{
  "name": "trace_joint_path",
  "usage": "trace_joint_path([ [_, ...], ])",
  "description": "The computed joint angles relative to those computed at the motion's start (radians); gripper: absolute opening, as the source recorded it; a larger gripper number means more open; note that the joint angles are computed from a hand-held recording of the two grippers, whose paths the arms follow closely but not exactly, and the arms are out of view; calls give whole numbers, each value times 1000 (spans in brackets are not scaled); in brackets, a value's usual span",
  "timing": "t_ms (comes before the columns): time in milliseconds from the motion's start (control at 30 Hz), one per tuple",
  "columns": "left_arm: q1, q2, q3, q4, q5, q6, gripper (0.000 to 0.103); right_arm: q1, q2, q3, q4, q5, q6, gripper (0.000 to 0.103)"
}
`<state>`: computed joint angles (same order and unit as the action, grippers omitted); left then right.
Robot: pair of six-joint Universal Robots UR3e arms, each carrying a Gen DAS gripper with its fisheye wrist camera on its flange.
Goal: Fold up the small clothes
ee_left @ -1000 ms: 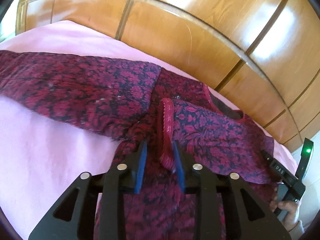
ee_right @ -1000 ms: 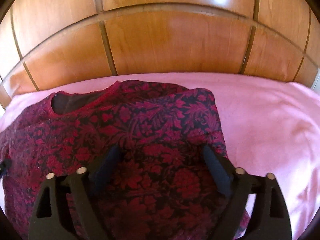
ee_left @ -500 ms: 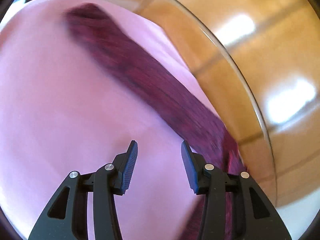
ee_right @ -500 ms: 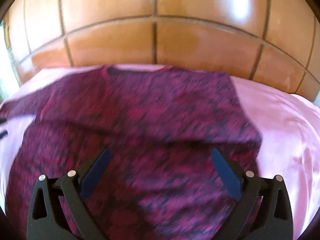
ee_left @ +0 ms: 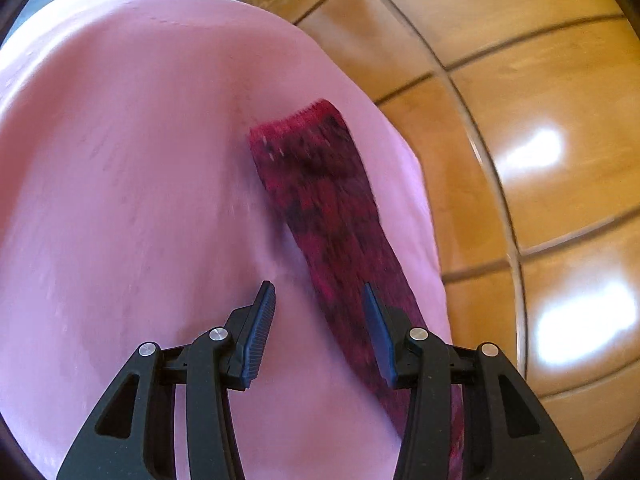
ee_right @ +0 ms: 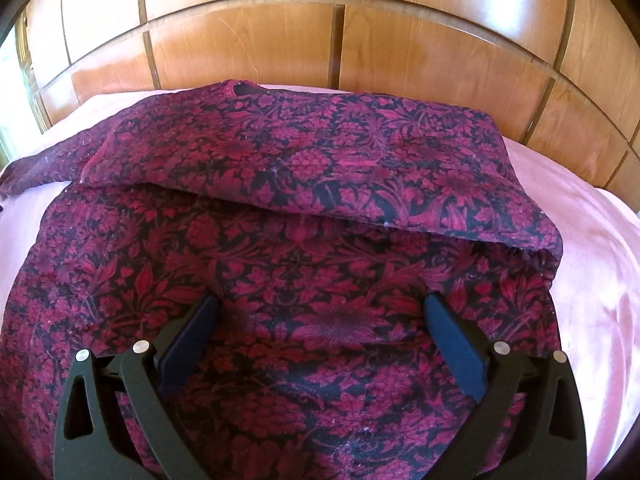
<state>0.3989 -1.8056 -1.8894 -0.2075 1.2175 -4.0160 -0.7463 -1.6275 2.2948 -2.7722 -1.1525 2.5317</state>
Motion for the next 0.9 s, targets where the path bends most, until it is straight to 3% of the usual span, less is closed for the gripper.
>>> trace_joint_path([
  [100, -4, -55, 90, -46, 23, 28, 41, -2, -7, -3, 4, -1, -3, 101],
  [133, -6, -62, 104, -56, 31, 36, 35, 1, -7, 2, -3, -3, -1, 101],
  [167, -12, -81, 143, -87, 38, 57, 21, 3, -10, 7, -9, -5, 1, 101],
  [267, -40, -60, 174, -132, 85, 116, 12, 8, -8, 10, -18, -10, 3, 101],
  [433, -164, -13, 231, -81, 90, 203, 11, 8, -7, 15, -29, -8, 5, 101],
  [600, -388, -62, 378, -105, 158, 283, 11, 6, -7, 17, -28, 0, 9, 101],
  [900, -690, -366, 814, -360, 276, 348, 11, -14, -20, 16, 0, 22, 2, 101],
])
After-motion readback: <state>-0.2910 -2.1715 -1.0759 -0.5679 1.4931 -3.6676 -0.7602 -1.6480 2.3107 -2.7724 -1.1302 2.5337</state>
